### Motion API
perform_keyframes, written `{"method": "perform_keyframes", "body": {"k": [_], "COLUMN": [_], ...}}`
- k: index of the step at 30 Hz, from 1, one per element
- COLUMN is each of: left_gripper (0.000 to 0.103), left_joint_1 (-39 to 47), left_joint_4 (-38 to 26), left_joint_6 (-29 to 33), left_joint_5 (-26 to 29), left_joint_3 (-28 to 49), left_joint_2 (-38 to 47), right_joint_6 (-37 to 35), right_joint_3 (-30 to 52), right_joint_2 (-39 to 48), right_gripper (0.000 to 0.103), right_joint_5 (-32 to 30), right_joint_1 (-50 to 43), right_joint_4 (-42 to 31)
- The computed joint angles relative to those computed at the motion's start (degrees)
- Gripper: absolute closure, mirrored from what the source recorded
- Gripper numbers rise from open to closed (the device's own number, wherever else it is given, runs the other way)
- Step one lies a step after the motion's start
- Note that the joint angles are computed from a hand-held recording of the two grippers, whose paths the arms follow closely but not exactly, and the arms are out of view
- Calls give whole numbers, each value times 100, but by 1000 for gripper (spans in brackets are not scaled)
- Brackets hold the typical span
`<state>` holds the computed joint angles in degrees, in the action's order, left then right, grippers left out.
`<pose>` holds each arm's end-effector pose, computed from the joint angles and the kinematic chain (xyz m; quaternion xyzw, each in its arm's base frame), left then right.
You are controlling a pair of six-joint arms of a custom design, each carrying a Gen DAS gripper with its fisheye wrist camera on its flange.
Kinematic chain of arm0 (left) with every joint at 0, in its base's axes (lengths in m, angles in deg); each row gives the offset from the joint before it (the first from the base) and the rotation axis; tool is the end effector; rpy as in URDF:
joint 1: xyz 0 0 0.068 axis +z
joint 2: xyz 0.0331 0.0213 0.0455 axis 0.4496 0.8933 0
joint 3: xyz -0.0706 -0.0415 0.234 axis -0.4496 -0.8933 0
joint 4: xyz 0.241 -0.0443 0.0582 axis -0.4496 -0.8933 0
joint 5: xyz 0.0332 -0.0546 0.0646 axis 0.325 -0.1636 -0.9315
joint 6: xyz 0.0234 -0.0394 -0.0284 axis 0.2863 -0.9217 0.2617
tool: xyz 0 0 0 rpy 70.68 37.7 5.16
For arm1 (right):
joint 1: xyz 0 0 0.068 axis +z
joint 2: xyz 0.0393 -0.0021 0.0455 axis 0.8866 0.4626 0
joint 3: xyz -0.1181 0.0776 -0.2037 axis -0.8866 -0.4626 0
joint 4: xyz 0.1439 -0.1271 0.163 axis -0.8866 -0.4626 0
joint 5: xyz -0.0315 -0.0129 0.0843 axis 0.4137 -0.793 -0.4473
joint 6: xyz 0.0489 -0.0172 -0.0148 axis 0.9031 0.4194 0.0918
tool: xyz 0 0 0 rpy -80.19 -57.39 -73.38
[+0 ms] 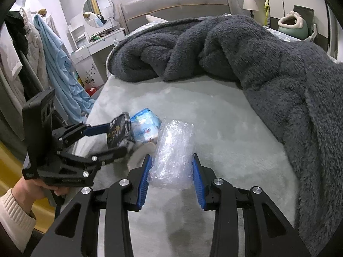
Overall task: Collect trash
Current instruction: 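Carry both items to the teal bin and open the left tool over it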
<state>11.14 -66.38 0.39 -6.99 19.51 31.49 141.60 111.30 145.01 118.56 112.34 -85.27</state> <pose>0.3817 -0.1286 0.2584 0.4760 0.7800 -0.2520 0.3186 0.2103 0.2183 0.3021 0.1451 0.9049 0.0593 0.3956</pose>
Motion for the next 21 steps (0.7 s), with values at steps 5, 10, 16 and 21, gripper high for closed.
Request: {"method": "perform_keyframes", "body": {"k": [5,10,16,21], "left_gripper": [26,26,26,26], "left_joint_1": [236,634,1157,1788], "left_joint_4": [-146,-402,-660,-896], "left_joint_6": [320,268,-102,-257], "left_joint_5": [-145,-74,-153,-146], "left_joint_3": [-499,-666,-725,-813], "left_joint_2": [-539,-919,-1278,-1457], "right_joint_6": [-189,-456,-743,-929], "right_joint_3": [405,1122,1971,2692], "right_joint_2": [286,826,1532,2110], "right_gripper": [65,66,66,65], "right_joint_5": [-119,-250,-401,-573], "right_joint_1": [19,111,180,238], "right_joint_4": [113,133,88,-9]}}
